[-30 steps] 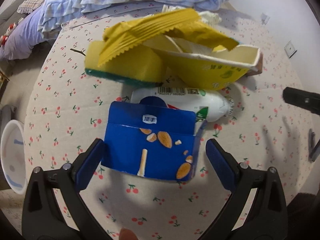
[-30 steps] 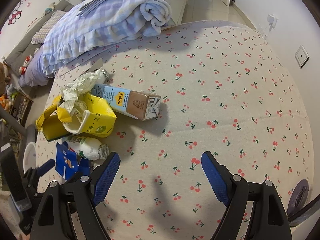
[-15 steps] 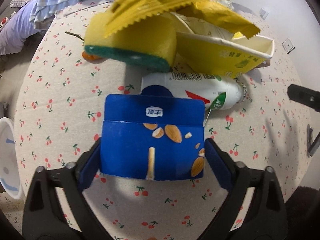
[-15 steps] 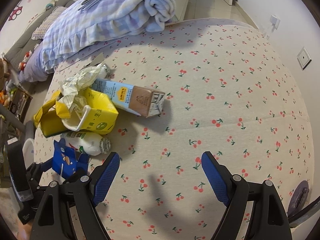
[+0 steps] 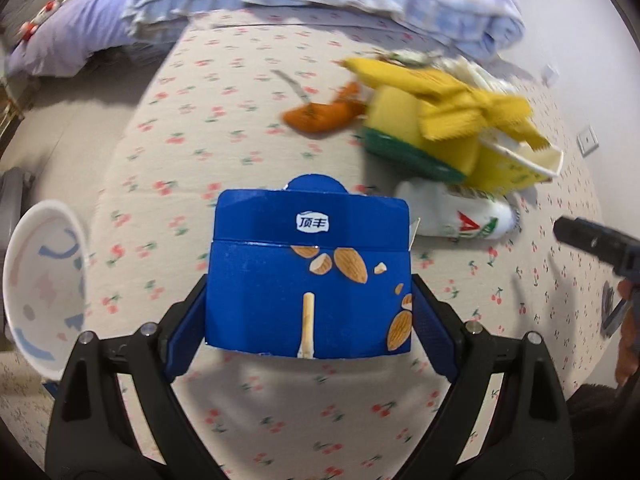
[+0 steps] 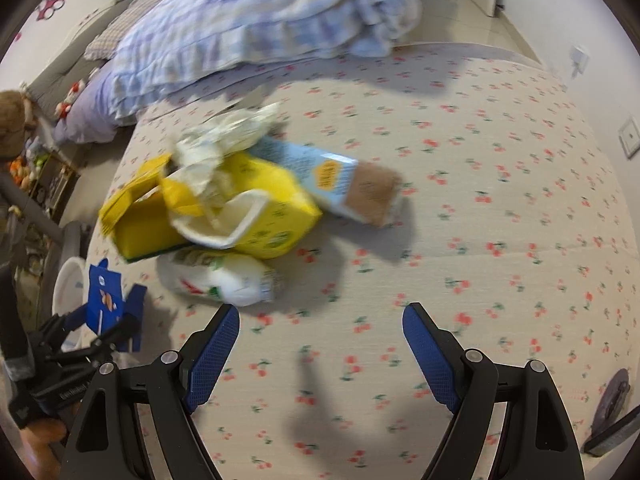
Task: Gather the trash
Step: 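Grasp the white drink bottle with the right tool while the left tool drops the carton into the bin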
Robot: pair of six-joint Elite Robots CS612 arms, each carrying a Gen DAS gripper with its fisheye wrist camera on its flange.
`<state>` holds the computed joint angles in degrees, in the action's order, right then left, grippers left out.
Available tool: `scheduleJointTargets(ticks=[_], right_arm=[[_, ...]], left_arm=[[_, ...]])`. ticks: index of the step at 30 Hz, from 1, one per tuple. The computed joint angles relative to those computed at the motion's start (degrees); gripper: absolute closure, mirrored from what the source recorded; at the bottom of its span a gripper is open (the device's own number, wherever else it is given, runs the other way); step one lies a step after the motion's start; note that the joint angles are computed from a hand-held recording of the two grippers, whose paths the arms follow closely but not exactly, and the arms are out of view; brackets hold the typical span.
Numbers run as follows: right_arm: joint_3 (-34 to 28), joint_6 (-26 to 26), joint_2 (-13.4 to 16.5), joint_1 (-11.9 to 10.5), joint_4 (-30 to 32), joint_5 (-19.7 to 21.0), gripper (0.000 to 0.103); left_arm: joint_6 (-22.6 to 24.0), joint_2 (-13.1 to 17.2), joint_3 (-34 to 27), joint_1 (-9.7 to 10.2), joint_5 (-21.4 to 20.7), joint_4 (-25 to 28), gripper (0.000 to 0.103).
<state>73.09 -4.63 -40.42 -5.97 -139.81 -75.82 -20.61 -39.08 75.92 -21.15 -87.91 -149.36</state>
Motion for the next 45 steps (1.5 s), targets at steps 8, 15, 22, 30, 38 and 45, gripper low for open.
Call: scheduleJointTargets(ticks=[8,15,22,30,38,45], right_arm=[[-3.67,-5.25,2.15,1.61,4.00,7.15,0.019],[-7.21,-8.63,4.37,3.35,5.51,5.70,0.020],[-9.00,-10.32,5.64,4.38,8.73,2.87,0.026],[-6.74,-15.92,4.56,6.17,9.93,0.47,0.053],[-4.33,-18.08,3.04,7.52,9.23,2.74,0.059],[-2.97,-18.03,1.99,8.04,7.52,6.76,0.060]], left_arm=[[-3.01,-1.82,3.15,1.27,-0.14,-2.55,0.011],[-3.96,-3.12,5.52,1.95,-0.37,-4.22,0.011],[-4.82,-4.00,7.30,3.09,-0.51,-5.20,0.011],[-5.91,-4.93,9.37,4.19,0.01,-6.18,0.011],[-7.04,-6.10,11.72,5.29,0.42,-7.79,0.011],[-8.67,-6.74,13.04,6.77,1.39,-9.38,0.011]])
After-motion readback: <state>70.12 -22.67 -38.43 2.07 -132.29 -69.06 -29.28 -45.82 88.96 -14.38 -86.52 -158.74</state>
